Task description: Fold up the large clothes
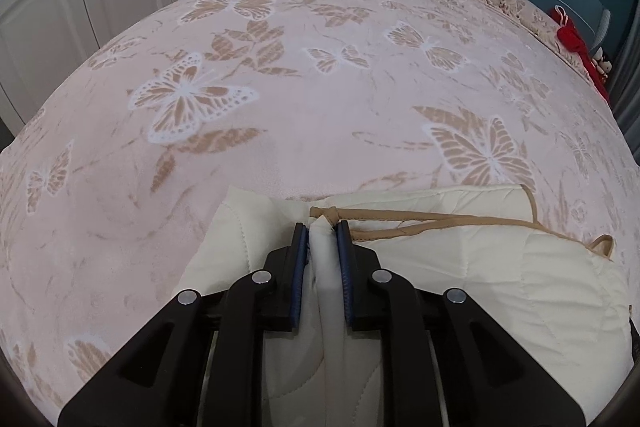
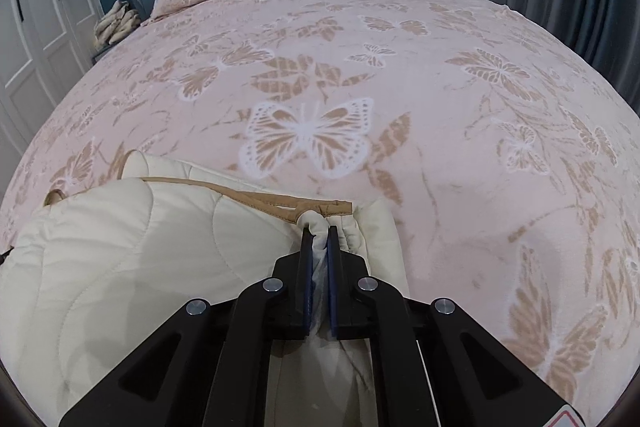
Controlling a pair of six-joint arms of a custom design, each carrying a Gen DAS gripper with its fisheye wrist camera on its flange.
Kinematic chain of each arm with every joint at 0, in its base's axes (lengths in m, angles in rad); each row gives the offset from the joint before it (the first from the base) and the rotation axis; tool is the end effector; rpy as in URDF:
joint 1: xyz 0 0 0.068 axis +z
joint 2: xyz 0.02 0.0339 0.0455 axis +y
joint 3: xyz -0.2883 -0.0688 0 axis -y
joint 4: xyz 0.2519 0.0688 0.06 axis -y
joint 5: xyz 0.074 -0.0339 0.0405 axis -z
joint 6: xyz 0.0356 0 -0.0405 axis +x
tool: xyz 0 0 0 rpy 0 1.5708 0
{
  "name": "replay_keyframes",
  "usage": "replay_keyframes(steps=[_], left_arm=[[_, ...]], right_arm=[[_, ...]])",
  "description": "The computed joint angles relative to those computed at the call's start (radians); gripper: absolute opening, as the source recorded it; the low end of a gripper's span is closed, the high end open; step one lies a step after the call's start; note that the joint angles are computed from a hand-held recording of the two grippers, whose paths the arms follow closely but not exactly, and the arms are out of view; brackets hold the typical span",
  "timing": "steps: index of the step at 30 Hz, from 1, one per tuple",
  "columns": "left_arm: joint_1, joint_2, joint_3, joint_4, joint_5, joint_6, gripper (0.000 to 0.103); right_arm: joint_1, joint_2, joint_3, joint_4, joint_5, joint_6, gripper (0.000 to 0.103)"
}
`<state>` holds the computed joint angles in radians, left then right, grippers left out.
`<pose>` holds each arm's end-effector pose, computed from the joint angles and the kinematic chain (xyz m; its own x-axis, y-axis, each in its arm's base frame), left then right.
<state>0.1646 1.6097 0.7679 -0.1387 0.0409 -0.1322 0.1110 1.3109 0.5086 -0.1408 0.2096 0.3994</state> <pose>0.3009 0.0485 0.1626 -0.7938 -0.2654 -0.5473 -0.2481 0.9628 -0.1070 0.2275 0.0179 0.1646 -0.7360 0.3007 -0.6065 0.3249 0.9429 0.0732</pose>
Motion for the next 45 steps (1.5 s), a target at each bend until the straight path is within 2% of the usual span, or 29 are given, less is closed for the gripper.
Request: replay_keyframes(steps=[2,5,6,7,8,9,11,13,15,17,19,24,29,37,45], left_arm=[[-0.005,0.0,-0.004,0.008,-0.012,0.002,0.017],[-0.021,-0.03,0.001,-0.016,-0.052,0.015,0.022],[-0.031,-0.058,0.004,-0.037,-0.084,0.017,0.029],[-0.042,-0.115,0.001,-0.06,-0.118,0.015,0.036],[-0.043,-0.198,-0.011,-0.076,-0.104,0.009,0.037],[-0.042,-0.258,-0.013,-0.096,-0.069,0.005,0.039],[-0.062,-0.36,0.008,-0.162,-0.004,-0.014,0.039],[-0.13,-0.407,0.037,-0.222,0.041,-0.053,0.039],[-0.228,-0.361,0.063,-0.254,0.071,-0.1,0.038],[-0.324,-0.292,0.068,-0.237,0.005,-0.127,0.036],[-0.379,-0.225,0.073,-0.218,-0.037,-0.141,0.03],[-0.454,-0.096,0.049,-0.139,-0.113,-0.144,0.029],[-0.468,-0.042,0.017,-0.069,-0.14,-0.137,0.028],[-0.508,0.005,-0.012,0.014,-0.213,-0.133,0.028],[-0.503,0.035,-0.022,0.064,-0.212,-0.136,0.028]], right_arm=[[-0.001,-0.008,-0.004,0.002,-0.003,0.005,0.005],[0.016,-0.082,0.005,-0.051,0.029,0.02,0.012],[0.046,-0.155,0.01,-0.095,0.083,0.042,0.02],[0.075,-0.224,0.01,-0.122,0.125,0.064,0.023],[0.114,-0.31,0.009,-0.147,0.162,0.081,0.028],[0.175,-0.394,0.028,-0.188,0.199,0.094,0.029],[0.27,-0.443,0.068,-0.227,0.213,0.119,0.027],[0.364,-0.387,0.111,-0.216,0.175,0.158,0.02],[0.431,-0.273,0.146,-0.164,0.129,0.171,0.009],[0.475,-0.156,0.183,-0.126,0.112,0.161,0.003],[0.498,-0.024,0.223,-0.083,0.075,0.149,0.001],[0.489,0.159,0.269,-0.045,0.018,0.135,0.001],[0.47,0.222,0.241,0.008,-0.021,0.159,0.0],[0.472,0.29,0.241,0.037,-0.02,0.156,0.0],[0.459,0.328,0.242,0.067,-0.04,0.167,0.0]])
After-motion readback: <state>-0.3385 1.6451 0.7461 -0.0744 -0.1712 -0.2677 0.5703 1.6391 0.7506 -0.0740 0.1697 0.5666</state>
